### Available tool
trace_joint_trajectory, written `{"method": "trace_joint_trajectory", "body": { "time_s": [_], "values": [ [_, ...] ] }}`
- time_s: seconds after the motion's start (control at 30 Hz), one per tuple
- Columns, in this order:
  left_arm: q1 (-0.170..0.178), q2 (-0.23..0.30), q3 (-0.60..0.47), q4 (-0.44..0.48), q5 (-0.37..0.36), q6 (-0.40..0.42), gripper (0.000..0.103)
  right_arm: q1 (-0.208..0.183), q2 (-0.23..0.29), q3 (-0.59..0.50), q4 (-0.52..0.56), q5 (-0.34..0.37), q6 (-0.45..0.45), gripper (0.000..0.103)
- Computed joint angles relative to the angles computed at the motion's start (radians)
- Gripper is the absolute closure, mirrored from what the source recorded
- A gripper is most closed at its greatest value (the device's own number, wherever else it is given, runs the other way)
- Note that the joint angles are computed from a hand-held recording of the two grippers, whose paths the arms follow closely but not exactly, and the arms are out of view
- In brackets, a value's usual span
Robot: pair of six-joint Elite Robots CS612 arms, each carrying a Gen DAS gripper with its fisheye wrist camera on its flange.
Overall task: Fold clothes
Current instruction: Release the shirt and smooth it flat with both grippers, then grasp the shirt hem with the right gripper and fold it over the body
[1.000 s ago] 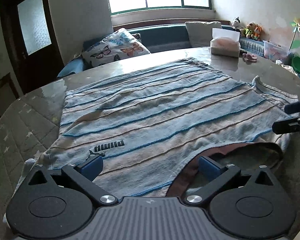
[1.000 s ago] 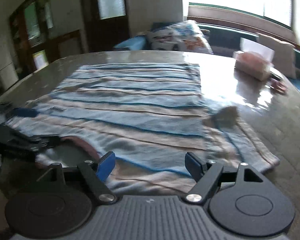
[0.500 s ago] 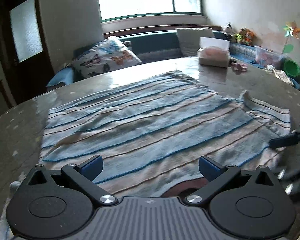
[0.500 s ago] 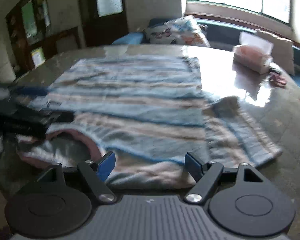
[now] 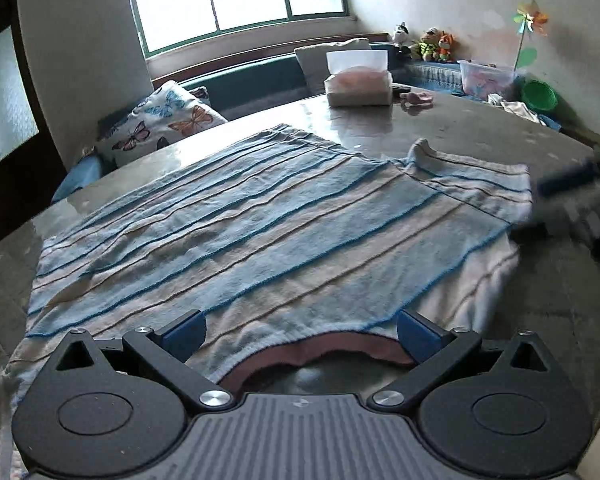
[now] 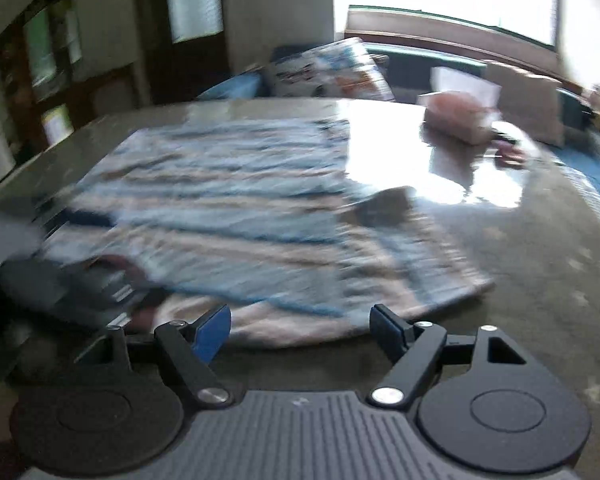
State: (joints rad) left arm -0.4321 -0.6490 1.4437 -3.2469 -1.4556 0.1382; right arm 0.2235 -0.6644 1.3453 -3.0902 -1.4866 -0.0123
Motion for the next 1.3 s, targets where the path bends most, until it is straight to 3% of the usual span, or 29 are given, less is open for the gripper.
{"method": "trace_joint_trajectory", "body": {
  "time_s": [0.23,0.53,0.6,0.67,0.7,0.8,0.9,1.1,1.3],
  "values": [
    [-0.006,-0.016,0.031,-0.014,0.018,0.012,0.000,-0.022,0.042,-0.061,-0.005,-0.127,0.102,0.034],
    [-0.003,-0.021,0.027,-0.018,0.028,-0.035,0.000,-0.034,0.070,-0.092,0.029,-0.202,0.211,0.053],
    [-0.003,-0.021,0.023,-0.005,0.038,-0.049,0.000,-0.032,0.074,-0.091,0.016,-0.214,0.215,0.072],
    [-0.002,-0.021,0.024,0.005,0.040,-0.062,0.000,-0.032,0.076,-0.094,0.010,-0.221,0.224,0.084],
    [-0.002,-0.022,0.026,0.006,0.043,-0.068,0.000,-0.033,0.076,-0.093,0.008,-0.217,0.232,0.092],
    [0.001,-0.025,0.033,0.006,0.050,-0.082,0.000,-0.036,0.070,-0.086,-0.016,-0.195,0.256,0.096],
    [0.004,-0.027,0.039,0.005,0.058,-0.102,0.000,-0.033,0.057,-0.073,-0.059,-0.172,0.243,0.097],
    [0.016,-0.036,0.056,-0.003,0.079,-0.148,0.000,-0.019,0.031,-0.060,-0.145,-0.054,0.176,0.097],
    [0.026,-0.050,0.083,-0.021,0.109,-0.194,0.000,0.007,0.033,-0.087,-0.134,0.078,0.100,0.098]
  ]
}}
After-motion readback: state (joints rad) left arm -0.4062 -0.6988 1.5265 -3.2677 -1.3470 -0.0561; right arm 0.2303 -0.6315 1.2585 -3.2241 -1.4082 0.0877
